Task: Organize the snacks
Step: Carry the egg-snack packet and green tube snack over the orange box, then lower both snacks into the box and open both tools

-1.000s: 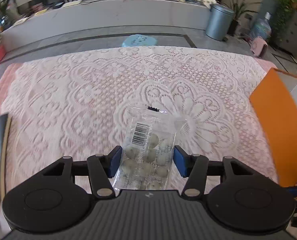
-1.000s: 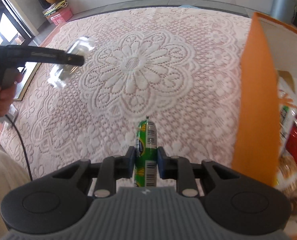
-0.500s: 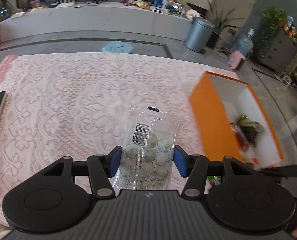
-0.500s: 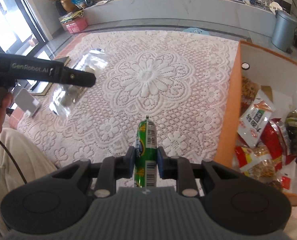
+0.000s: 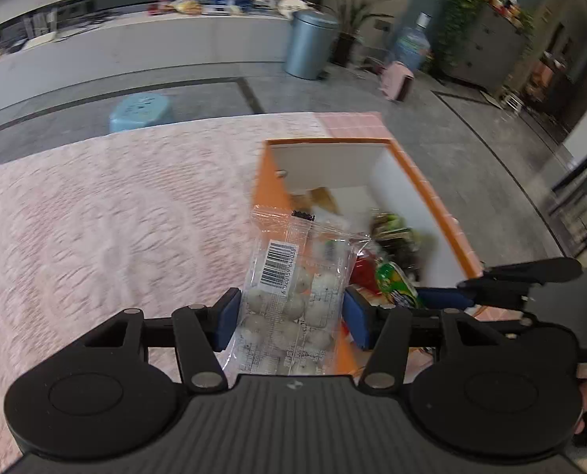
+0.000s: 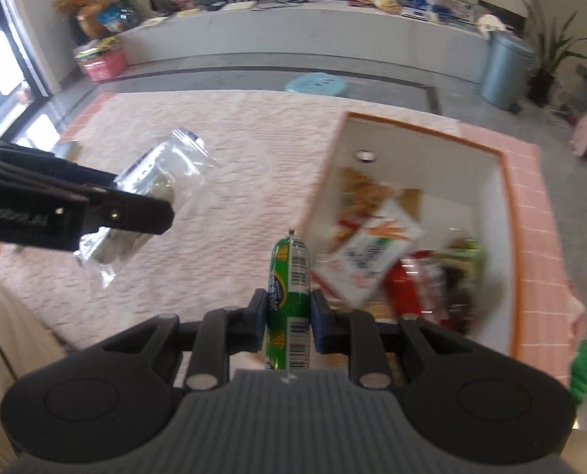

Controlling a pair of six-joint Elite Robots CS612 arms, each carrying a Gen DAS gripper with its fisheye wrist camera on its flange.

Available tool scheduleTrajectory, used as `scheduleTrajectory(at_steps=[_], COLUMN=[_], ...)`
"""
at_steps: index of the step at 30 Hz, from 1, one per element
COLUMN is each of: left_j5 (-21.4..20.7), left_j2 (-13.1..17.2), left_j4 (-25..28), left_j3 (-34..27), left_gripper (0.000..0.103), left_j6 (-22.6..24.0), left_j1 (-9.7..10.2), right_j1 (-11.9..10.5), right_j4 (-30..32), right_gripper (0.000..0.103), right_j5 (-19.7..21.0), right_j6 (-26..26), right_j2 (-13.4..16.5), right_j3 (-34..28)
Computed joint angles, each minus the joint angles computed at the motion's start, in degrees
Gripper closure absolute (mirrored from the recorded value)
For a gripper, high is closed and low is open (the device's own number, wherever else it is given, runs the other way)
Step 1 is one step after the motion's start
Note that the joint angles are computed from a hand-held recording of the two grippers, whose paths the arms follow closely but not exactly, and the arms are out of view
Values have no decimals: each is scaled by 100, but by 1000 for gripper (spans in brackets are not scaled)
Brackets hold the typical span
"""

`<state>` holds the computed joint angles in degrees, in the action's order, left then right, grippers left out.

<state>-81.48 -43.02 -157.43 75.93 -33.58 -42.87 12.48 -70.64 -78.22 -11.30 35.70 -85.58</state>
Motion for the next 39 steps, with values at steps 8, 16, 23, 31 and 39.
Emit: scheduleTrajectory(at_steps=[8,16,23,31,39], left_j5=[-482,-919,-927,-592,-296], left_j2=[665,1283,1694,2101,2334], left_j4=[729,1788,2537,3222,3640], left_j3=[-1208,-2251,-2924,-3664,-4022], left_gripper=[40,40,40,40,38], left_j6=[656,1378,1626,2170,2736], left_j1=[5,6,23,-9,-12], right_j1=[-217,-420,-448,-455,-417], right_j4=[158,535,555,478,337], right_gripper=[83,83,83,83,83], right_j5=[-467,-401,-342,-410,-544], right_j6=[31,-36,-357,-529,-814], right_j2=[-23,-30,-32,-62,32], right_j3=[167,347,479,765,763])
